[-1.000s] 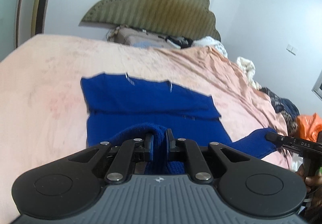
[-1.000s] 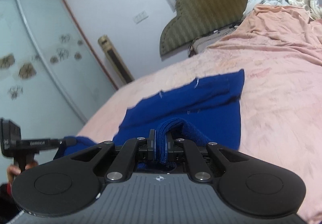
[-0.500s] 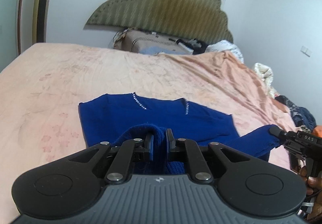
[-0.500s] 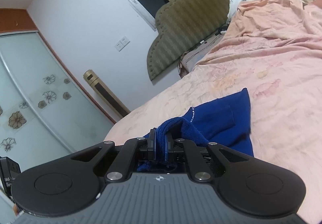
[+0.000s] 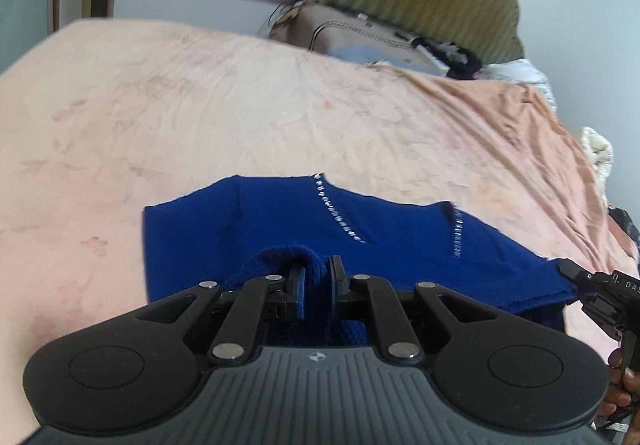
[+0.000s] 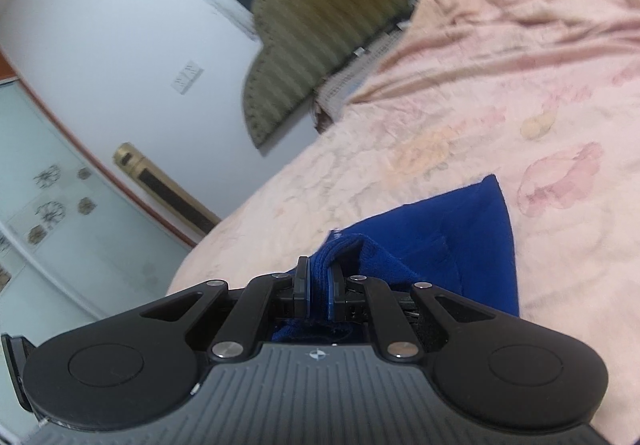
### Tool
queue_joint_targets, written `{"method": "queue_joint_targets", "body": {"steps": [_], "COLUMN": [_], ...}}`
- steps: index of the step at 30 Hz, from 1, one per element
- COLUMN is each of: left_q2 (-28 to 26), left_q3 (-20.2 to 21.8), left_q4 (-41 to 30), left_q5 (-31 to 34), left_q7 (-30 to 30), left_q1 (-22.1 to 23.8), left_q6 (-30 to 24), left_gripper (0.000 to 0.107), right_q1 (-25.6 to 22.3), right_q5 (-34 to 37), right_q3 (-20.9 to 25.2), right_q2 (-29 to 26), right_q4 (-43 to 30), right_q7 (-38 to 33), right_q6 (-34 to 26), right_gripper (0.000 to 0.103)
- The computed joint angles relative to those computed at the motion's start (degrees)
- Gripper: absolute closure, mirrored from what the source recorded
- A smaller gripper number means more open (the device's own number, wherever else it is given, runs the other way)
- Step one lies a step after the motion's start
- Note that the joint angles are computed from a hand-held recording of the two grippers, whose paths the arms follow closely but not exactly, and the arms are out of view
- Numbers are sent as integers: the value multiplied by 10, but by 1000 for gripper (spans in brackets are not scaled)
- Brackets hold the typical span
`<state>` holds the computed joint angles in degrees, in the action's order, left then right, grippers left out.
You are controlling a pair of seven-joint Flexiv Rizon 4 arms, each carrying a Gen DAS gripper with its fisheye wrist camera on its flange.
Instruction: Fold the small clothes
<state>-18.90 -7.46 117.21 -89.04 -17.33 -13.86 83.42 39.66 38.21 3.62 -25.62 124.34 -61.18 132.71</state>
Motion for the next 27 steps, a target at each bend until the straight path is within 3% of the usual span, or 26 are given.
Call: {"method": "queue_joint_targets", "body": {"steps": [5, 9, 12, 15, 19, 21, 22, 23, 24, 25, 27], "left_q2": [-40, -55, -66, -75, -79, -78, -75, -74, -73, -71, -71], "left_q3": [-11, -24, -13, -13, -37, -45, -52, -56, -60, -60, -54], "left_q4": [-27, -39, -46, -58, -65, -67, -67, -68, -69, -69, -74], "left_q5": [55, 83, 170, 214, 212, 205, 188, 169, 140, 110, 60], "left_q7": [-60, -83, -174, -244, -295, -305, -296, -287, -272, -255, -215], "left_q1": [19, 34, 53, 77, 118, 132, 142, 148, 149, 143, 124], "left_q6": [11, 23, -12, -51, -86, -95, -103, -107, -98, -71, -16], "left_gripper": [96, 96, 95, 91, 86, 80, 69, 51, 42, 34, 34], "right_q1": [-46, -48, -53, -65, -81, -92, -92, -93, -94, -86, -45], "right_q5": [-54, -75, -91, -105, -119, -128, -128, -131, -132, -124, -87], "right_q3": [6, -11, -16, -16, -17, -13, -17, -19, -20, -30, -75], "right_q2": [-46, -67, -76, -89, -108, -116, -119, -123, -127, -126, -116], "right_q4": [-33, -51, -61, -74, -94, -101, -103, -104, -104, -102, -99], "right_q7": [61, 89, 111, 142, 187, 216, 226, 235, 242, 242, 217], "right_q6": [-26, -42, -47, -51, -65, -74, -78, -71, -59, -54, -65], "right_gripper": [91, 91, 91, 91, 89, 86, 76, 69, 65, 53, 45]}}
